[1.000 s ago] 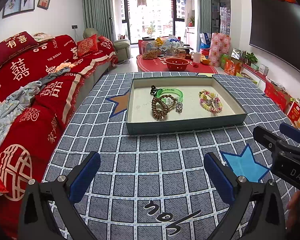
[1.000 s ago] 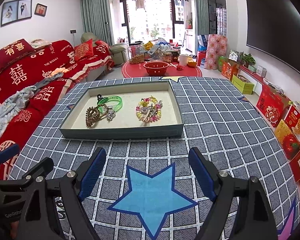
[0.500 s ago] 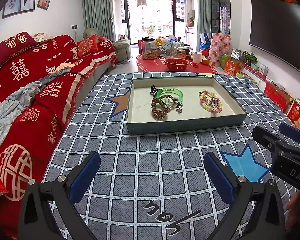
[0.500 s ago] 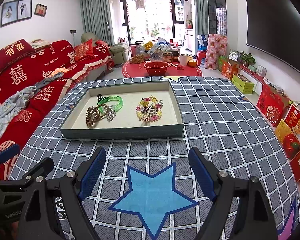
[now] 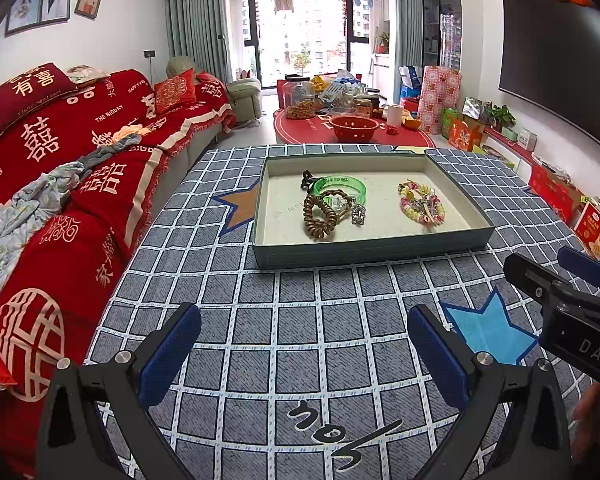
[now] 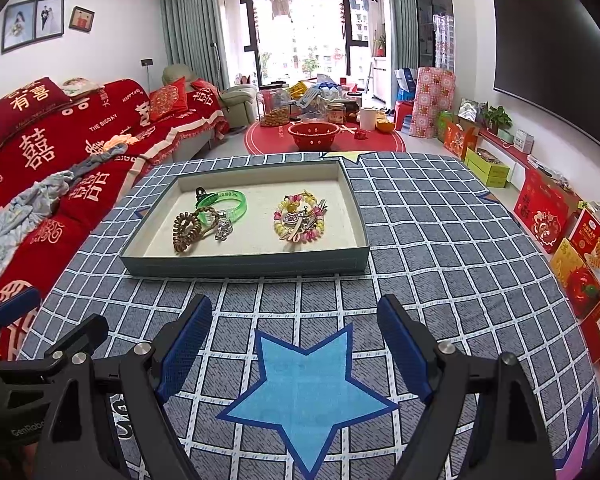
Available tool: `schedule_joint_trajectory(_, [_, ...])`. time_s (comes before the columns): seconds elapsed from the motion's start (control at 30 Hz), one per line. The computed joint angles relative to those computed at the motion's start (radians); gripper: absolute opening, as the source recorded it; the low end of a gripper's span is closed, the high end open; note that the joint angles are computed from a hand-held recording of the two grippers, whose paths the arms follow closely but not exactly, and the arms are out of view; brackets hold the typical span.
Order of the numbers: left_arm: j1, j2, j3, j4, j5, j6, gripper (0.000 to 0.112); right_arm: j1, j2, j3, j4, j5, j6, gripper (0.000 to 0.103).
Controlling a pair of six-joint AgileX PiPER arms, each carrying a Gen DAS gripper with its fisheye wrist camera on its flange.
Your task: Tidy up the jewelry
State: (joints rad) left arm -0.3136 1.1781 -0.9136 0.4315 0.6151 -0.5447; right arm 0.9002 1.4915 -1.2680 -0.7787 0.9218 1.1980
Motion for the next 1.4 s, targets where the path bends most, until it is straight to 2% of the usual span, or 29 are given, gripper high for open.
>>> schedule_joint_trajectory(1.4, [0.003,-0.005,0.002,-0.006,0.005,0.009,0.103,-0.002,0.002,0.000,0.002,-0.003,0.000,0.087])
